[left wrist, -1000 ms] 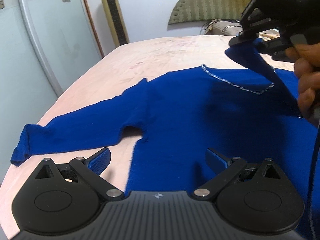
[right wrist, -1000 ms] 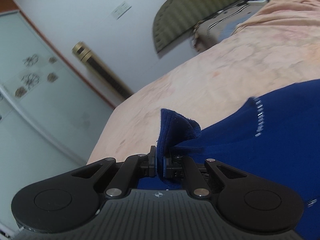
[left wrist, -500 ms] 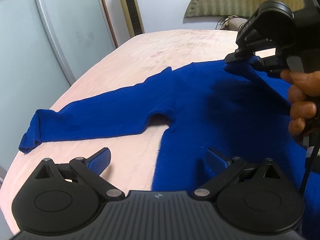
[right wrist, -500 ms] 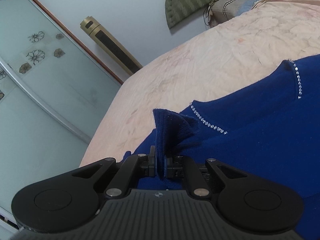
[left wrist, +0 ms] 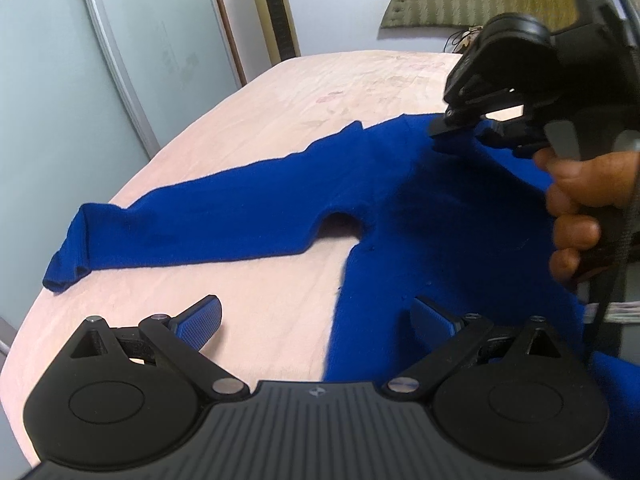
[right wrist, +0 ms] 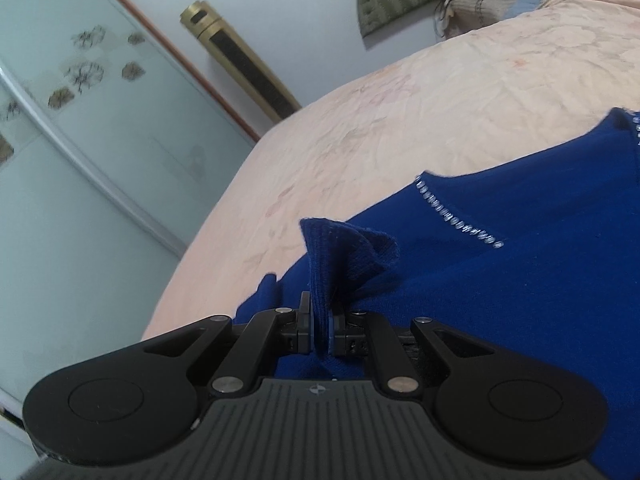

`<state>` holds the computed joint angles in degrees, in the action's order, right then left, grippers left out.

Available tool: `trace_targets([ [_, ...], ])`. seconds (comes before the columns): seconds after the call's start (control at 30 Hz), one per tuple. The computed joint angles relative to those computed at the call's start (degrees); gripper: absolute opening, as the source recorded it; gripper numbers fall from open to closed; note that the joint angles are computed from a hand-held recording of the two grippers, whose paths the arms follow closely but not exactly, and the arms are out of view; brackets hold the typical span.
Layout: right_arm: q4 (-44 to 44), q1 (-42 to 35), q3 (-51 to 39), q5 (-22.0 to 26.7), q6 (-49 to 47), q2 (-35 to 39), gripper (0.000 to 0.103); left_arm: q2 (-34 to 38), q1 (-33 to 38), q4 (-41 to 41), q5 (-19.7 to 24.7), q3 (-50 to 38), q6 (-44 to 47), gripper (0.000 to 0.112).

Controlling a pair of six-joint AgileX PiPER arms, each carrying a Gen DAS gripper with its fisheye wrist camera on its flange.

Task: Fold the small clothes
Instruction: 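Carry the sleeve across the sweater body and open the right gripper, then move the left gripper to the other sleeve cuff and close on it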

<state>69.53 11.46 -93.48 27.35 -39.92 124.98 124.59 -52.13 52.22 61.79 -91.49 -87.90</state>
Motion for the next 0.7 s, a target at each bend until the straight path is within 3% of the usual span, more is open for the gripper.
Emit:
trace_targets([
  [0.1, -3.6, 0.6, -1.7, 0.7, 3.5, 1.2, 0.017, 0.2, -0.1, -0.1, 0.2, -0.1, 0.5, 0.101],
  [0.23, -5.0, -0.1, -3.6, 4.6, 6.0, 2.5, 0.04, 0.2, 0.0, -0.1, 0.4, -0.3, 0.7, 0.101],
  [0.33, 1.2, -1.7, -0.9, 7.2, -1.6, 0.4, 0.043, 0.3, 0.3, -0.4, 0.4, -0.4, 0.5, 0.101],
  [0.43, 8.3, -3.5, 2.1, 8.5, -8.5, -1.3, 0.053, 0.8, 0.5, -1.1, 0.8, -1.1, 0.8, 0.101],
  [0.6, -1.4, -4.4, -5.1, 15.7, 3.9, 4.0, 0.052, 0.8, 0.5, -1.3, 1.0, -1.1, 0.9, 0.101],
  [0.7, 4.0, -4.9, -1.9, 15.9, 0.0, 2.8, 0.052, 0.4, 0.3, -0.5, 1.5, -0.3, 0.2, 0.101],
])
